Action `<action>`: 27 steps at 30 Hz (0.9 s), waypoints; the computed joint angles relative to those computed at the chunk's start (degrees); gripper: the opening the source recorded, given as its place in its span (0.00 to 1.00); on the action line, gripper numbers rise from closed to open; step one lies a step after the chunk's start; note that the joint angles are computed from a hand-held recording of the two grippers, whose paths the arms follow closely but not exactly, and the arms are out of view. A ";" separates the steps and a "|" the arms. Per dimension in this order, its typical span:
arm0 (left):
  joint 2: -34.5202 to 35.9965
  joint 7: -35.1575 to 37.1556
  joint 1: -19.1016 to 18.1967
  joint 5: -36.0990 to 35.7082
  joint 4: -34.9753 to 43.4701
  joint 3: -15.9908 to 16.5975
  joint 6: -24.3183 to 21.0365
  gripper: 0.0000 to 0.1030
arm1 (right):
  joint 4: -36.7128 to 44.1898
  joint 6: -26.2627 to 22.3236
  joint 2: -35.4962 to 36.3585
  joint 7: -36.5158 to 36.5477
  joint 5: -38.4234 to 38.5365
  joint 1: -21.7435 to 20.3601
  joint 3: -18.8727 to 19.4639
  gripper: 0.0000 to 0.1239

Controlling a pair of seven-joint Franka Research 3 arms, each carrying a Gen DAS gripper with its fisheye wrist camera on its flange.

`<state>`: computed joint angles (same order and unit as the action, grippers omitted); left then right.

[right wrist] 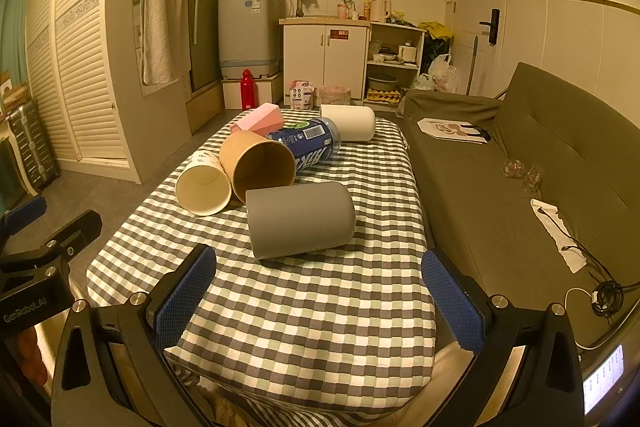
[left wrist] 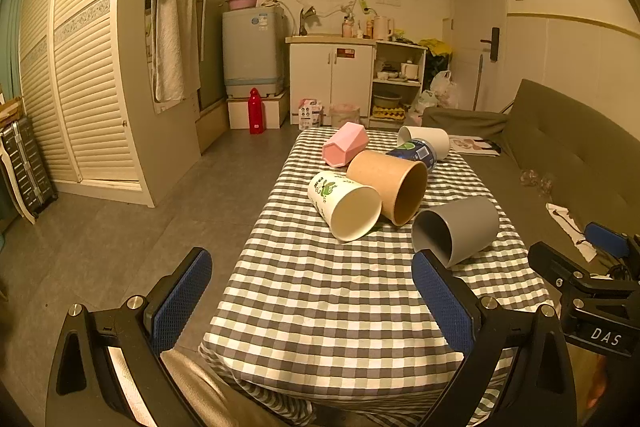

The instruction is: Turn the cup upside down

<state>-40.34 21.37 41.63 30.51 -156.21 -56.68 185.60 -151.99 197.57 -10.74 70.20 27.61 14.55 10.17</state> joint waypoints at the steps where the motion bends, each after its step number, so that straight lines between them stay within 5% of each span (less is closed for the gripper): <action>1: 0.03 0.05 -0.05 0.00 -0.03 0.10 0.01 1.00 | -0.04 0.02 -0.01 0.04 -0.05 0.06 -0.06 0.83; 27: -0.15 -0.10 0.37 -0.28 0.07 -0.58 0.05 1.00 | 0.19 -0.18 0.10 -0.75 0.94 -0.32 0.52 0.83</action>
